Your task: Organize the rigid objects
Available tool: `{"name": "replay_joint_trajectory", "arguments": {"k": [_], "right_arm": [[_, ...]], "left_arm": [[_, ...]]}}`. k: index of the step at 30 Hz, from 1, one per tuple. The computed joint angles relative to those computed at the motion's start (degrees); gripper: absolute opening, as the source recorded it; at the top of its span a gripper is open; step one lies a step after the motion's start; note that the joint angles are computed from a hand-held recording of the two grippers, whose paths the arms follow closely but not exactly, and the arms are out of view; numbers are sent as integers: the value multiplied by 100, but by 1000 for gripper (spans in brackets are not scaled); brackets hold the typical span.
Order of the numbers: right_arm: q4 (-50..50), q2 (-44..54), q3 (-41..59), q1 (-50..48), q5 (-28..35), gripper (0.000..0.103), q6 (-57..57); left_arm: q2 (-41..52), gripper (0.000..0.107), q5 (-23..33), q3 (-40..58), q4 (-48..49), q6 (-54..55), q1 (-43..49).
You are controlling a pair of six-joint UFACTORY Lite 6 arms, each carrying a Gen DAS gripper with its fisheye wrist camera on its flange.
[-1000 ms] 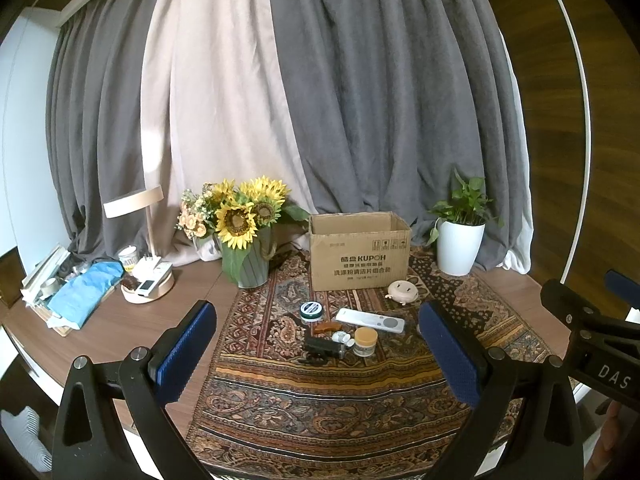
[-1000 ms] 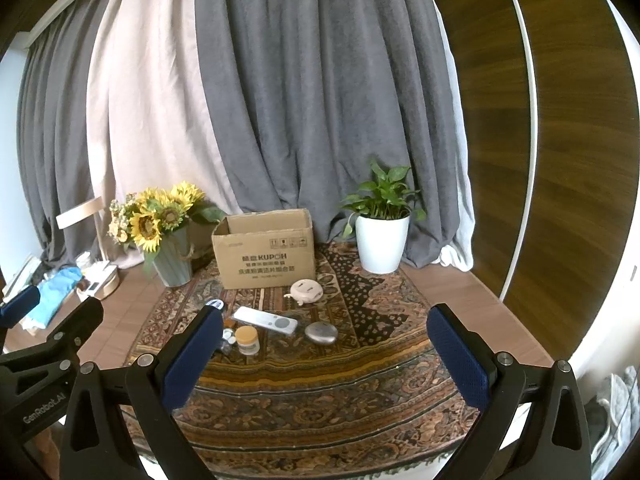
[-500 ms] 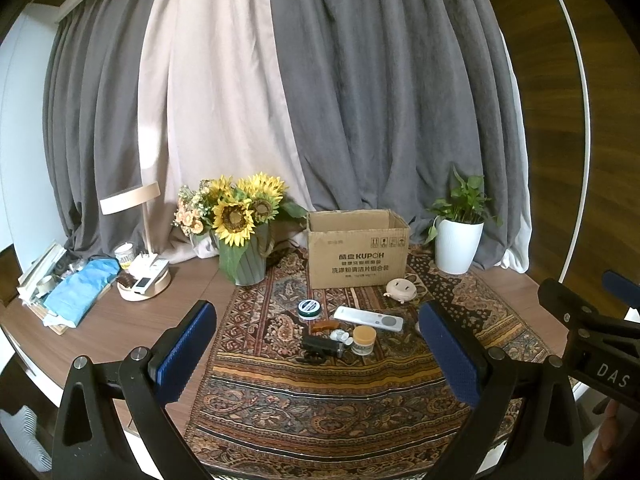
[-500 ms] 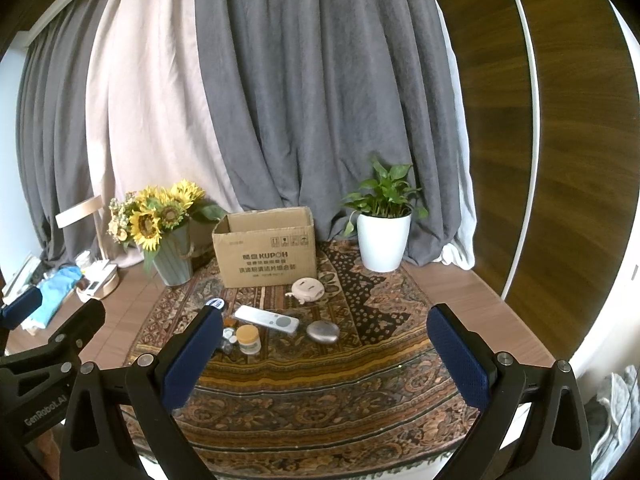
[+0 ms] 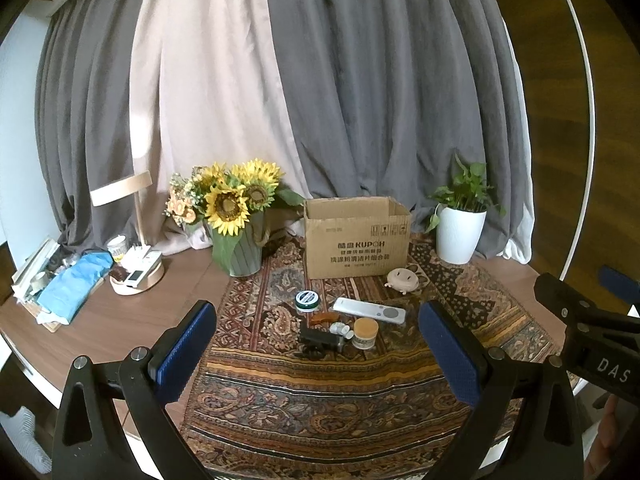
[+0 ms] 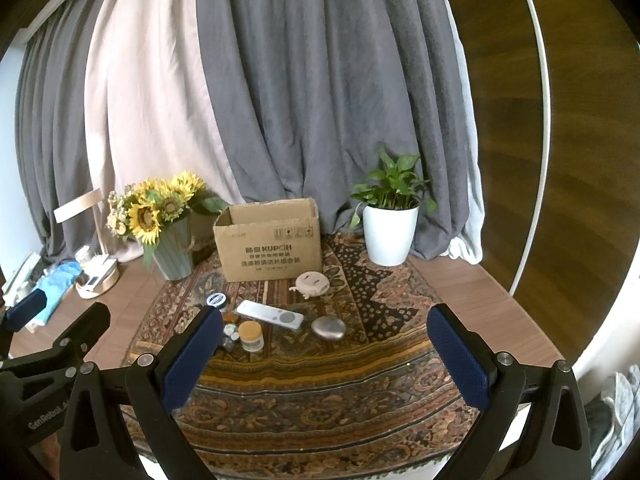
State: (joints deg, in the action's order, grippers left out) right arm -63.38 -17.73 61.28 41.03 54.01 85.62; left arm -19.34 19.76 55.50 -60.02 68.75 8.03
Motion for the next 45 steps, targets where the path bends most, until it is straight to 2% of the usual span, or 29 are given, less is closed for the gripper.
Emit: {"name": "replay_joint_trajectory", "arguments": {"k": [10,14,19,24,30,34,45], "right_arm": [[548,770,369,-1186,-1281,103,-613],[784,1323,747,-1580,-1602,103,-980],[843,1985,1166,-1861,-1710,103,-1109],[1091,2582,1459,-2088,-1880,103,-1312],[1719,3300,1847,-2456,-2301,103,-2034],[2084,3731,2048,-2702,-2626,103,-2494],[3375,4918,2877,-3236,-3001,101,-3973]], "left_arm": [[1467,103,-59,1000,-254,526,-355],[2262,102,162,1685,-152,558,-416],[3310,94,469,2598,279,367,-526],[3961,86,577,3102,442,444,-649],[4863,75,683,3883,924,300,-850],[5466,71,765,4535,1543,-196,-1008],[6888,57,1218,6219,2563,-1046,-1341]]}}
